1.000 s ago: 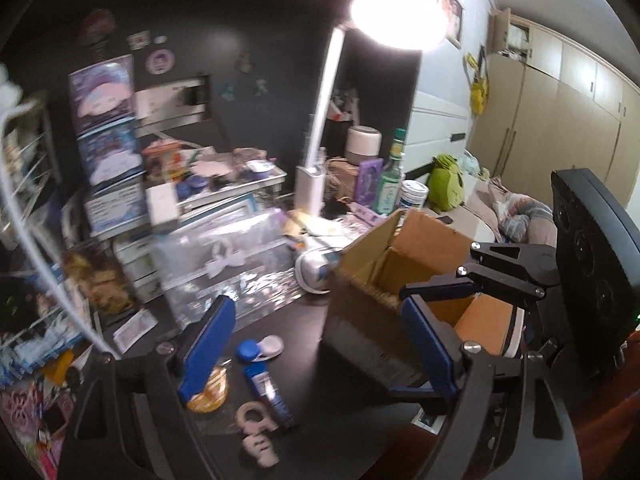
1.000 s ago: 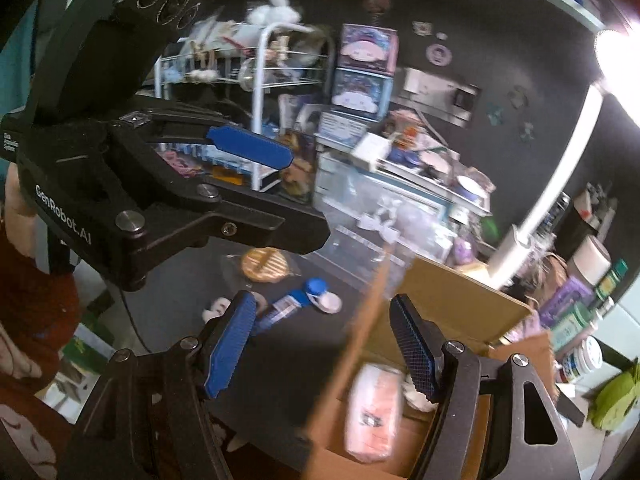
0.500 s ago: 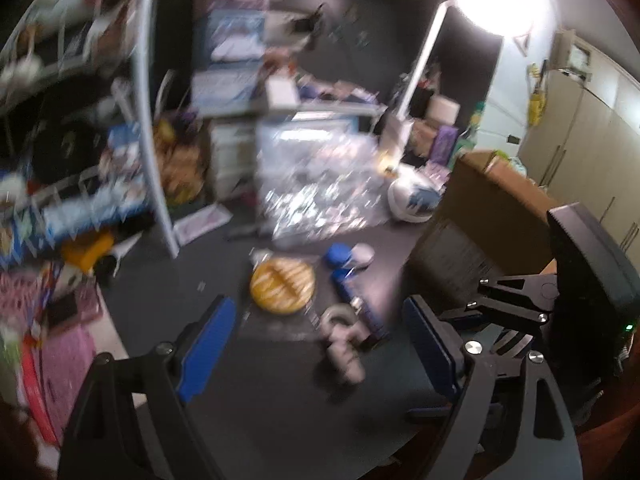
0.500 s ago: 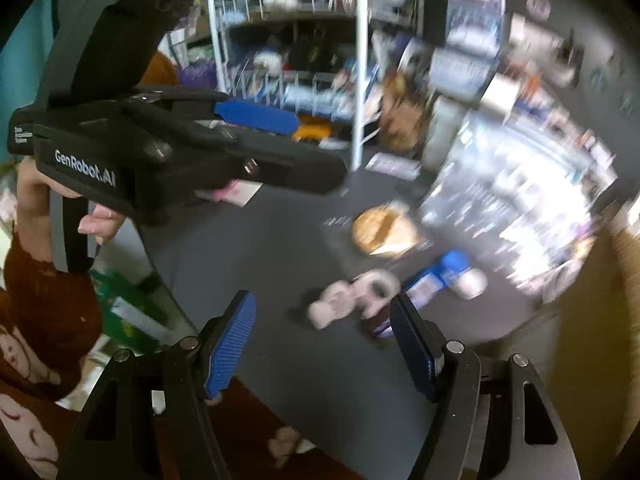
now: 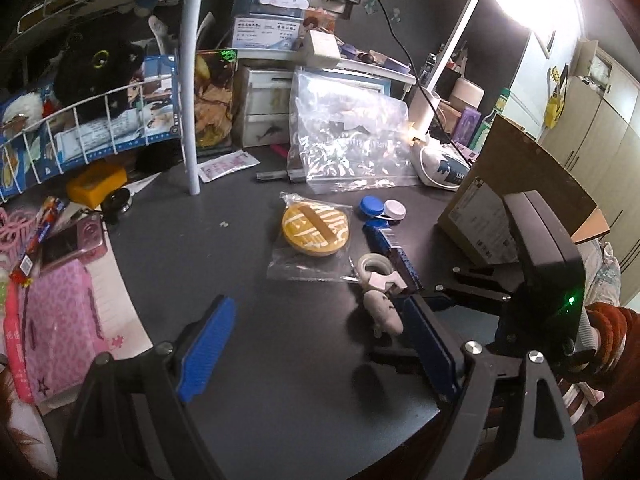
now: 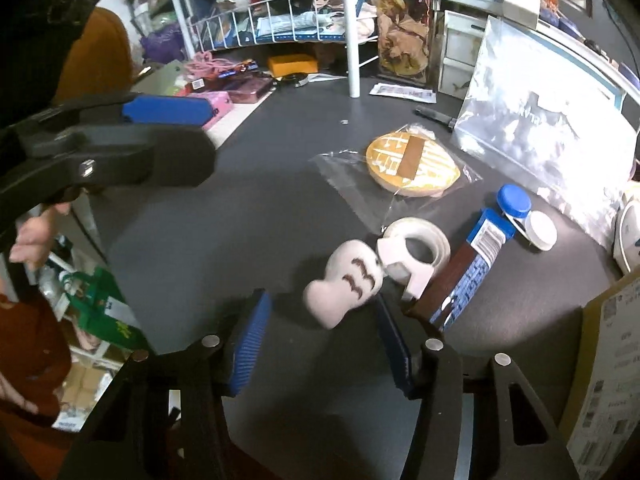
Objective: Organize objects
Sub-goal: 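Close the right gripper on the white ceramic figure and lift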
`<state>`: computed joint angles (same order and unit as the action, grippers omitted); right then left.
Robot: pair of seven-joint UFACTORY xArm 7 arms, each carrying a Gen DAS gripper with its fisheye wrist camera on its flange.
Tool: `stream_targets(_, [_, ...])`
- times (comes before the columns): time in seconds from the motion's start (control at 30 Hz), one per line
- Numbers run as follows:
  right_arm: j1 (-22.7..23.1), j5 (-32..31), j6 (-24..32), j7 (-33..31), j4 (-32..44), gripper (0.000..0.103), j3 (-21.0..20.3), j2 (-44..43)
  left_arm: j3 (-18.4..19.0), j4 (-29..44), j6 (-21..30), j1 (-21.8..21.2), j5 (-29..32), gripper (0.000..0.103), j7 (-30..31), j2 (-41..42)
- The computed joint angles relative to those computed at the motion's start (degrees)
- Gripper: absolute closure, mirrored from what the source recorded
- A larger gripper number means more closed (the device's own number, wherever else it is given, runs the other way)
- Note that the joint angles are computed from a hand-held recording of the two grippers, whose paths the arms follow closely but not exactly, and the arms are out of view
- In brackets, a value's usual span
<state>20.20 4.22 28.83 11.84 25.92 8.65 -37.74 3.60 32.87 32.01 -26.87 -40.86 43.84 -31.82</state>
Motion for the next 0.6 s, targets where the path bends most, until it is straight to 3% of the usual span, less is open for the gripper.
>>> stream_targets(0.1, [-0.8,-0.88,-1.02,0.72,0.27,0.065,0.65,0.93,-0.1,-0.21,0.19,0.32,0.32,0.019,-0.34,-0.42])
stream_targets(0.17, [-1.2,-1.53,-1.24,1.07,0.38,0.08,0.97,1.17,-0.11,-0.34,0.46,0.38,0.48,0.019,-0.56,-0.82])
stream_targets(0.6, [3.07,0.97,0.04,-3.08,0.56,0.082,-1.07,-5.51,-1.48,1.32,2.36,-2.14,1.74,0.019,-2.47,-3.74])
